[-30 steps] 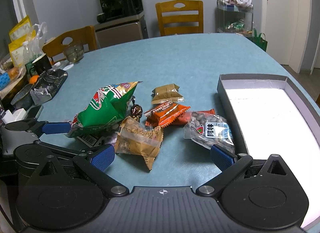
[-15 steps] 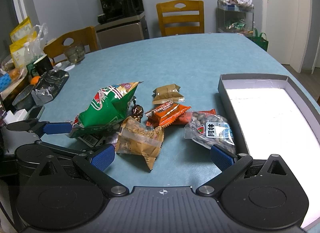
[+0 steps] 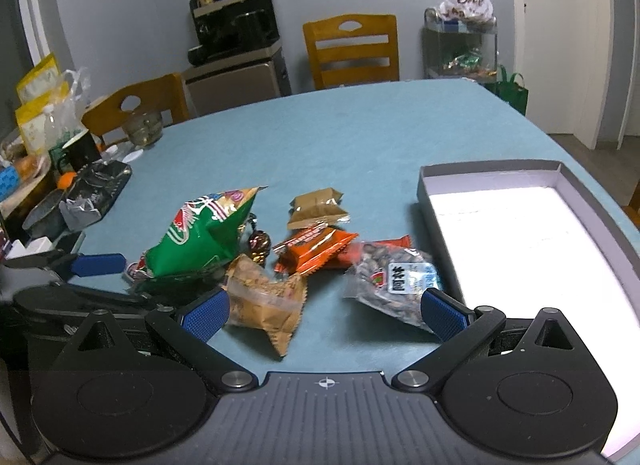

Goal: Organize snacks
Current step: 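Grasp the green chip bag with the left tool while the right grasps the cookie bag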

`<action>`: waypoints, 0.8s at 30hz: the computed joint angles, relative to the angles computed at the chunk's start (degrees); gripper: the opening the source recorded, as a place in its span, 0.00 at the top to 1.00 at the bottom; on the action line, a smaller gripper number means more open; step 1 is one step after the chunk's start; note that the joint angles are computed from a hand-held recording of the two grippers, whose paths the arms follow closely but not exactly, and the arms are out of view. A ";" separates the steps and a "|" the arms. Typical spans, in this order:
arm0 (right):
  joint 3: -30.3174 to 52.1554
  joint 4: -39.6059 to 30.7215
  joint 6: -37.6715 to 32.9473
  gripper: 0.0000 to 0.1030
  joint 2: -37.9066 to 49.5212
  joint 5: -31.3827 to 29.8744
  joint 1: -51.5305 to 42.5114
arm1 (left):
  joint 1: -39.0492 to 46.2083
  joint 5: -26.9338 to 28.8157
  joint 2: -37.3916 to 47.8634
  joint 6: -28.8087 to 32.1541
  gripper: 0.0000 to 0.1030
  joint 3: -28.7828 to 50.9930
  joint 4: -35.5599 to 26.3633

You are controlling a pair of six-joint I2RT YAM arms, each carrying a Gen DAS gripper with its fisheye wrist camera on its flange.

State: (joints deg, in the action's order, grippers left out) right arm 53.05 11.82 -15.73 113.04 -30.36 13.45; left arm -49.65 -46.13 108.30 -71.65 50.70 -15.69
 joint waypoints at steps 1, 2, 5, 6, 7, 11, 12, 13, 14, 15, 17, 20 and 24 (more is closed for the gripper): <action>0.00 0.33 0.02 0.00 0.08 -0.42 -0.30 | -0.02 -0.53 -0.86 -0.15 0.00 -1.04 0.95; 0.08 0.46 -0.05 0.00 0.20 -1.09 -0.67 | -0.08 -1.33 -1.86 -0.04 0.00 -2.42 2.59; -0.21 2.45 -0.75 0.00 0.79 -3.63 -1.79 | 0.18 -2.49 -4.48 -0.24 0.00 -5.79 6.16; -0.63 3.38 -1.85 0.00 0.87 -3.80 -1.74 | 0.36 -2.32 -5.38 -0.43 0.00 -6.31 6.18; -1.07 4.06 -3.49 0.00 0.86 -3.75 -1.56 | 0.42 -2.32 -6.03 -0.39 0.00 -6.76 6.44; -2.71 7.07 -11.34 0.00 1.53 -2.52 0.85 | -0.17 -3.21 -8.57 0.67 0.00 -7.72 6.40; -3.05 7.43 -13.22 0.00 1.65 -2.68 1.49 | -0.21 -3.62 -8.94 1.50 0.00 -7.55 6.27; -3.32 7.85 -15.28 0.00 1.84 -2.95 2.31 | -0.10 -3.89 -9.27 2.57 0.00 -7.33 6.13; -3.78 8.55 -16.99 0.00 1.86 -2.94 3.19 | 0.25 -3.82 -9.36 4.05 0.00 -6.79 5.82; -4.34 9.60 -18.75 0.00 2.01 -3.23 3.97 | 0.88 -3.40 -9.30 5.52 0.00 -6.04 5.33; -5.18 11.51 -20.98 0.03 2.39 -4.29 5.23 | 2.18 -2.33 -8.63 7.29 0.00 -3.86 3.53; -2.78 9.39 -21.78 0.12 4.00 -4.51 6.80 | 3.54 -1.66 -7.91 10.02 0.00 -1.95 2.99; 0.45 7.65 -23.57 0.28 6.74 -3.32 7.73 | 5.11 0.88 -7.56 13.45 0.00 -3.27 8.18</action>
